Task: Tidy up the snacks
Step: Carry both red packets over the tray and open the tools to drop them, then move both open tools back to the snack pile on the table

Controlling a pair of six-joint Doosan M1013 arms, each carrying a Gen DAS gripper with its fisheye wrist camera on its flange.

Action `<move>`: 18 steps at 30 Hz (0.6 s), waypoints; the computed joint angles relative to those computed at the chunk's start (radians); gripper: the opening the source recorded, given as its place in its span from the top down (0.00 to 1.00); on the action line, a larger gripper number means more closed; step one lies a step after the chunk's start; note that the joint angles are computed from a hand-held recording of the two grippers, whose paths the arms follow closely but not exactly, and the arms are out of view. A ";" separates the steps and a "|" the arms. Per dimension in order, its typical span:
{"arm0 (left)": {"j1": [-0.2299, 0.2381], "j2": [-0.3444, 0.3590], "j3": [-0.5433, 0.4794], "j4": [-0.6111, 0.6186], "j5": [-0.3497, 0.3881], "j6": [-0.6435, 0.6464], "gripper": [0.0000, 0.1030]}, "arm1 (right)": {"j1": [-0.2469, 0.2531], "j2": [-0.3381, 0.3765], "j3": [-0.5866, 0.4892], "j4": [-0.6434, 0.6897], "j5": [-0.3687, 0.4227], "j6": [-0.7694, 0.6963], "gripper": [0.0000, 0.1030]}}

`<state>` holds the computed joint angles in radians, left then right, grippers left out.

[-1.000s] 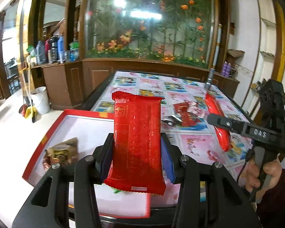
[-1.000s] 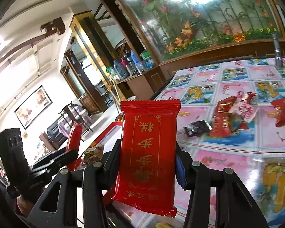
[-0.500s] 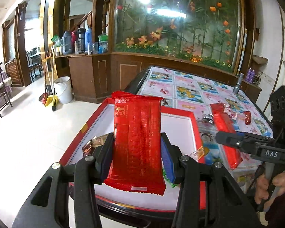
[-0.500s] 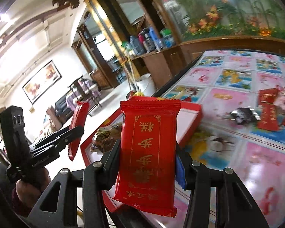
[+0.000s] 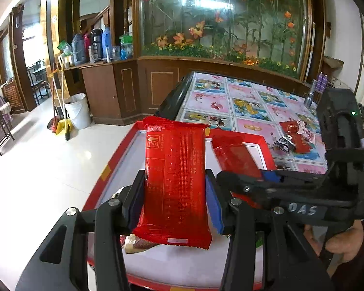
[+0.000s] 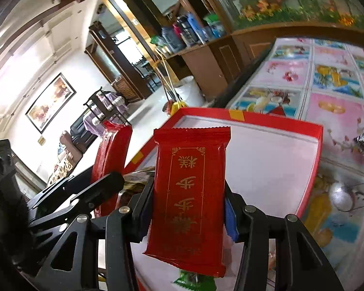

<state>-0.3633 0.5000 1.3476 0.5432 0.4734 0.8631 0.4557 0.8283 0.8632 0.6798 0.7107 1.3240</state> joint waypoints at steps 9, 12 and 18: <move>-0.015 0.028 -0.050 0.065 0.110 -0.017 0.35 | -0.012 -0.014 0.014 -0.033 -0.044 0.066 0.41; -0.018 0.009 -0.025 0.078 0.084 -0.052 0.29 | -0.028 -0.058 0.081 -0.020 -0.128 0.034 0.40; -0.049 -0.009 -0.003 0.055 0.052 -0.012 0.29 | -0.071 -0.116 0.174 0.007 -0.223 0.042 0.38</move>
